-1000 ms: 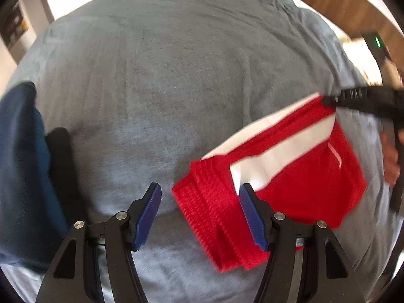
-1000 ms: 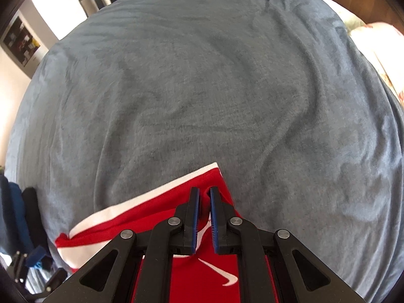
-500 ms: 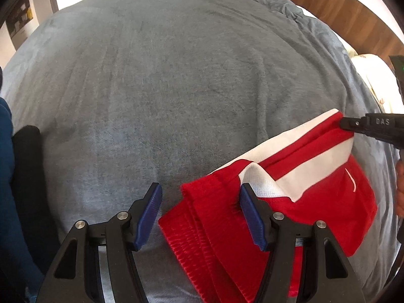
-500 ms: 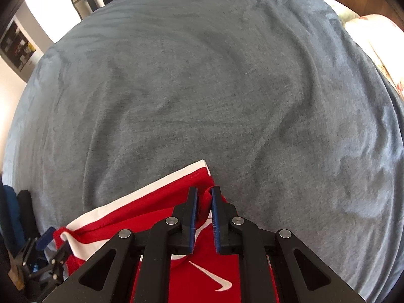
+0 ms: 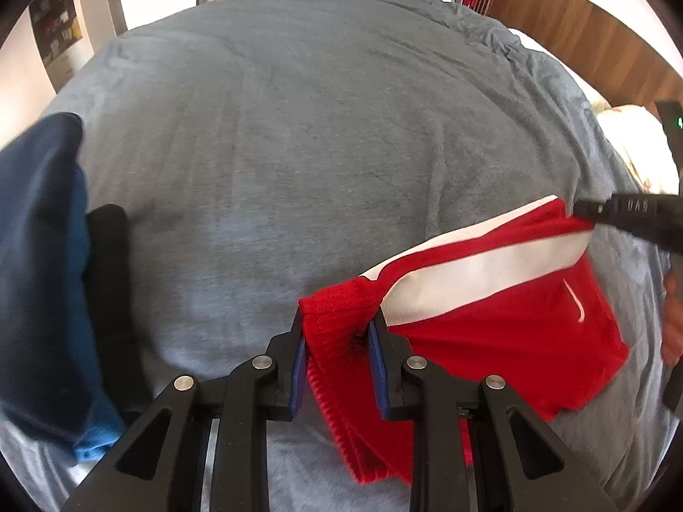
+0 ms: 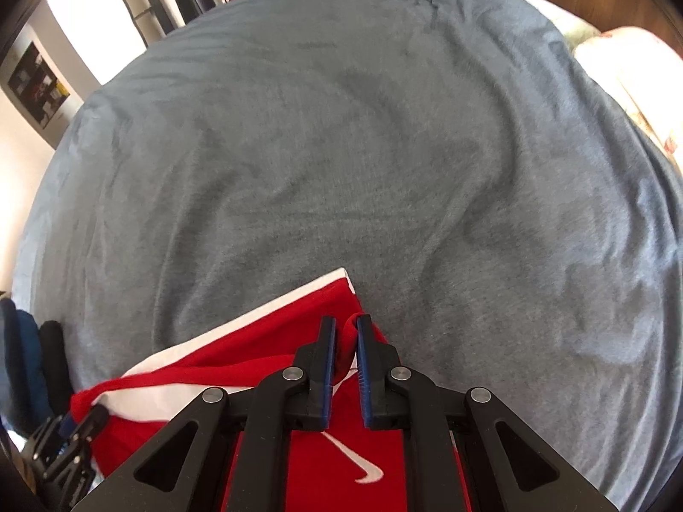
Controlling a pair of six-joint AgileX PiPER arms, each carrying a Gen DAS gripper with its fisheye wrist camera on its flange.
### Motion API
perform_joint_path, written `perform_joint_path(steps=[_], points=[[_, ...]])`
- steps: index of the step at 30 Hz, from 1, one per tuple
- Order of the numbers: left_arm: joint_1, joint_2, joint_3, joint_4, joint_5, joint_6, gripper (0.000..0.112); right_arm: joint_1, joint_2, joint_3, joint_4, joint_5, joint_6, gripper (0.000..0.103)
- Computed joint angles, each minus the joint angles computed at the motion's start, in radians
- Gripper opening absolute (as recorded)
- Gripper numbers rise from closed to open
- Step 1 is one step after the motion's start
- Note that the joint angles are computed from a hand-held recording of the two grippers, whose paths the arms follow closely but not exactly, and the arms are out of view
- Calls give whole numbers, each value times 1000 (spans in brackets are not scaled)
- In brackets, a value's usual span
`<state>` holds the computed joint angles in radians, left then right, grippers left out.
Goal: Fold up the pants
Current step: 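Open both grippers and release the folded shorts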
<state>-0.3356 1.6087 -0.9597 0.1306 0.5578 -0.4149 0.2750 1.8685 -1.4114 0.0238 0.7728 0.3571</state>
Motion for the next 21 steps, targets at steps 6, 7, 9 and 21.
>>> perform_joint_path(steps=[6,7,9,21], points=[[15,39,1,25,-14,-12,26,10,41,-80,-5,6,-22,10],[21,50,1,20,-22,-5,26,11,57,-98,-2,7,-24,10],[23,70,-5,33,-25,-15,28,19,106,-144,-30,15,-9,10],[-92,-105,40,319,75,-204,67,87,10,-85,-318,18,223,50]])
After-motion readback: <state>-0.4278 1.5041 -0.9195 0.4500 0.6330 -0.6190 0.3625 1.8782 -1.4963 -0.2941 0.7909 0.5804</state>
